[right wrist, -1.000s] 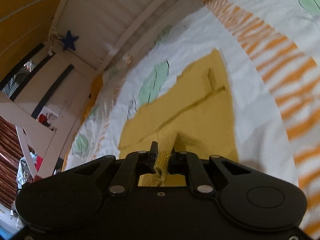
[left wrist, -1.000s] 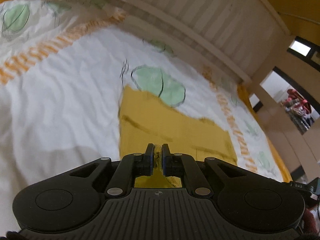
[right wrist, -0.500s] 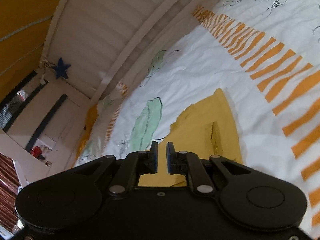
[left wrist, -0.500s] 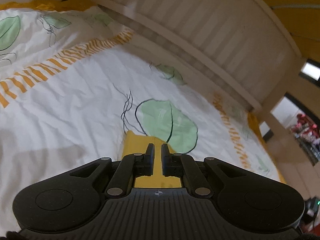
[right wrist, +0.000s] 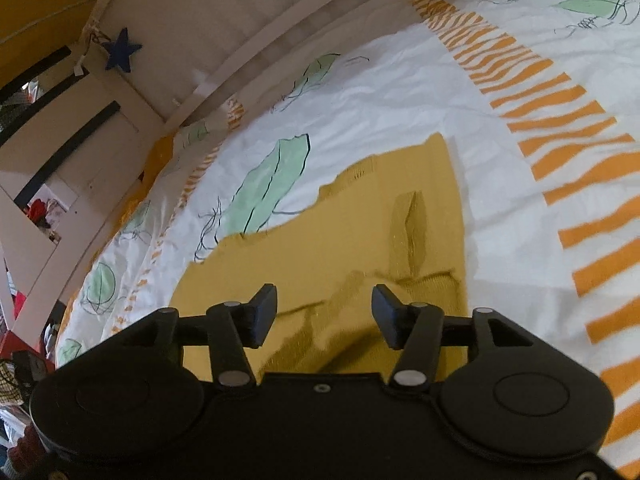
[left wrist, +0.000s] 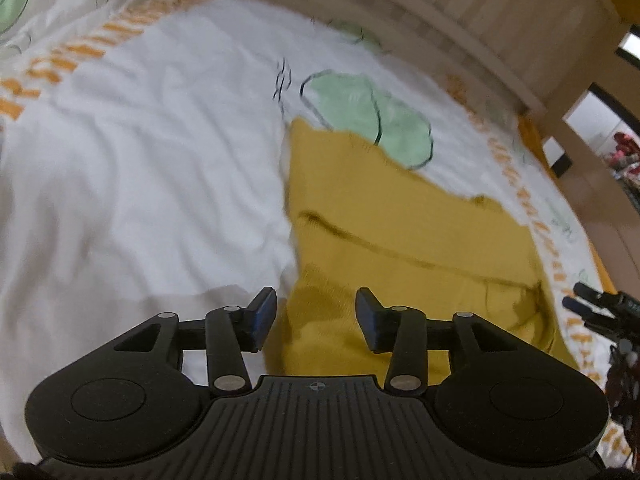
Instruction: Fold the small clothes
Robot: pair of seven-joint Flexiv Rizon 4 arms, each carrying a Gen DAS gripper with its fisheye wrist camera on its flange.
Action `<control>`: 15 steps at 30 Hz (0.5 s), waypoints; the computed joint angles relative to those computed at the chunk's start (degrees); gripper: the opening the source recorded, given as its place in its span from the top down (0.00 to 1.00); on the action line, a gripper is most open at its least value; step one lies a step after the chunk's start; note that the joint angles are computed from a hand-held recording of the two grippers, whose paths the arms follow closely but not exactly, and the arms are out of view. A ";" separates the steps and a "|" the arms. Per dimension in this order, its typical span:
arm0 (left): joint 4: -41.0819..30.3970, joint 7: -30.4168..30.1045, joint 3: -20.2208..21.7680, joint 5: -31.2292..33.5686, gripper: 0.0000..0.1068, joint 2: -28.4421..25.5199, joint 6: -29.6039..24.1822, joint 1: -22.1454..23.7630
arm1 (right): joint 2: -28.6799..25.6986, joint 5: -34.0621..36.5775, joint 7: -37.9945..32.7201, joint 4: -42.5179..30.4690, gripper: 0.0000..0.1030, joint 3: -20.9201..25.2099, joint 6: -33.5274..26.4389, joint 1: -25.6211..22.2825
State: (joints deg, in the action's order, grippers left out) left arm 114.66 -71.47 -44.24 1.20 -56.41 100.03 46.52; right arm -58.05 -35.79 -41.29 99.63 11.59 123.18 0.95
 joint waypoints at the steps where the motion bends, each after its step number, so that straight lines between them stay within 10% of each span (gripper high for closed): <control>1: 0.18 0.20 0.23 0.07 0.59 0.16 -0.56 0.10 | 0.35 0.72 -0.56 0.62 0.41 -0.68 0.28 0.60; 15: -1.16 6.23 -0.72 -0.91 0.47 -2.83 -1.64 -0.61 | 3.07 6.22 -22.23 1.66 0.26 -9.01 -4.73 9.16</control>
